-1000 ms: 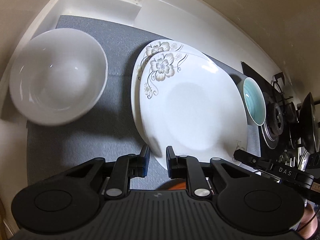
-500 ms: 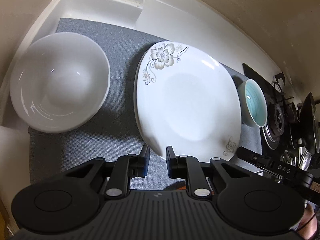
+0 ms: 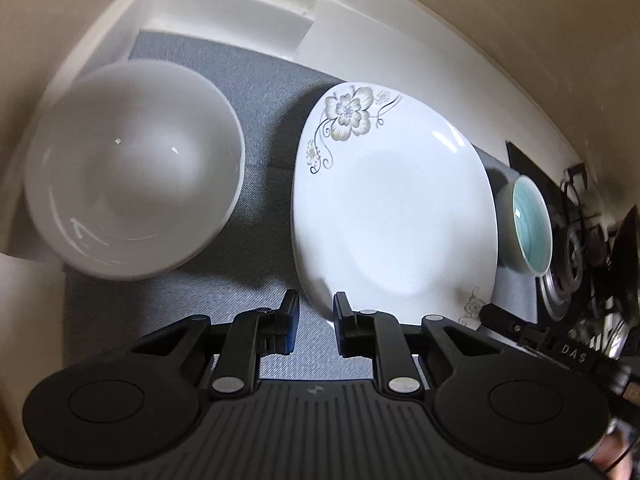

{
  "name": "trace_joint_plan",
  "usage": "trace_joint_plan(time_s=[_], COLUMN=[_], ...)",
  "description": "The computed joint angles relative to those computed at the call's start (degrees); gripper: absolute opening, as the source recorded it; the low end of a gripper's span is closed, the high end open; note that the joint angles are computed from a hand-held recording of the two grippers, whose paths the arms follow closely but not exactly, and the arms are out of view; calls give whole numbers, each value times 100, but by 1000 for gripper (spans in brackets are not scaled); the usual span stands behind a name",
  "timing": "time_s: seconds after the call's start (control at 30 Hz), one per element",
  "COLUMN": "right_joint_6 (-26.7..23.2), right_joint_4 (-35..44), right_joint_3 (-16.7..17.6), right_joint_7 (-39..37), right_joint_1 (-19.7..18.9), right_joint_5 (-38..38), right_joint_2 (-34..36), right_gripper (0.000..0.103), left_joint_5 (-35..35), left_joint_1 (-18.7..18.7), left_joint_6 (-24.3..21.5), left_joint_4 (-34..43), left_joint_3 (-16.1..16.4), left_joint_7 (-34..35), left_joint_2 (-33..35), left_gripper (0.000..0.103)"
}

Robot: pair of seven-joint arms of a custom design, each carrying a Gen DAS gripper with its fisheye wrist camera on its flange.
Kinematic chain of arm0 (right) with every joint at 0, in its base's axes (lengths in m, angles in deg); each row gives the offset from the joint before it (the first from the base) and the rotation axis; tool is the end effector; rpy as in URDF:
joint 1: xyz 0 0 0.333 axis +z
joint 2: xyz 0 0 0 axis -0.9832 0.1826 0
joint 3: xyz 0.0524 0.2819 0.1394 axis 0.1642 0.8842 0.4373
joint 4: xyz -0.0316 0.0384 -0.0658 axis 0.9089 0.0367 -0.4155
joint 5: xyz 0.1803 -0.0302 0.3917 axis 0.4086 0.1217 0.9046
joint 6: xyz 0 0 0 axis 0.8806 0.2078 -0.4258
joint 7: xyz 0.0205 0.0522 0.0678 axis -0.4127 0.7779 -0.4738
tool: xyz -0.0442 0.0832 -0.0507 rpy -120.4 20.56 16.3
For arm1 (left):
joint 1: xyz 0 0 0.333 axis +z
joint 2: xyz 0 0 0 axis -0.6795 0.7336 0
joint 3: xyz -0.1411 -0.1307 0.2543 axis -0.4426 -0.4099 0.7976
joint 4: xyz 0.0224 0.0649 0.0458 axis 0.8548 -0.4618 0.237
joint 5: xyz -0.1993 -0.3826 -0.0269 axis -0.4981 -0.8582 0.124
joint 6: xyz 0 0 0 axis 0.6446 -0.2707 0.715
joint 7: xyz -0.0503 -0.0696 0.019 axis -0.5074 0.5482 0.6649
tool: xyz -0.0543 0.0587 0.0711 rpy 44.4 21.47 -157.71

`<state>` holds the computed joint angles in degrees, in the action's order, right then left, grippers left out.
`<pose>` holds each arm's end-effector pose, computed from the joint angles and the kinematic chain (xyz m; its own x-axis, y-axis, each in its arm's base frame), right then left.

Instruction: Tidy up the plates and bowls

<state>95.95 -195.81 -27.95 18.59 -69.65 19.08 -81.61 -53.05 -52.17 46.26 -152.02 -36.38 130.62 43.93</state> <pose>0.5087 0.0661 0.4534 -0.3069 -0.8102 -0.4993 -0.7916 0.5086 -0.3388 0.6091 -0.2589 0.4932 -0.1450 -0.9135 0.3801 -0.9727 0.0612 -0.2240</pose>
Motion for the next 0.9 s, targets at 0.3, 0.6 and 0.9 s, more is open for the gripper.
trace_joint_plan(time_s=[0.3,0.6,0.9], right_joint_6=[-1289,-1149,-978], right_joint_4=[-231,-594,-671], right_joint_3=[43,422,230], right_joint_7=[-1243,-872,-324], right_joint_1=[246,2,-285], right_joint_5=[-689,-1196,-1443], right_joint_2=[-617,-777,-916], right_gripper=[27,5,22], left_joint_5=[-84,221,561], left_joint_1=[-189,-467,-573], left_joint_6=[258,179,-239], left_joint_4=[-606,-871,-592], left_joint_3=[25,5,-82], left_joint_7=[289,398,176], left_joint_2=[-679,-814,-514], left_gripper=[44,47,59])
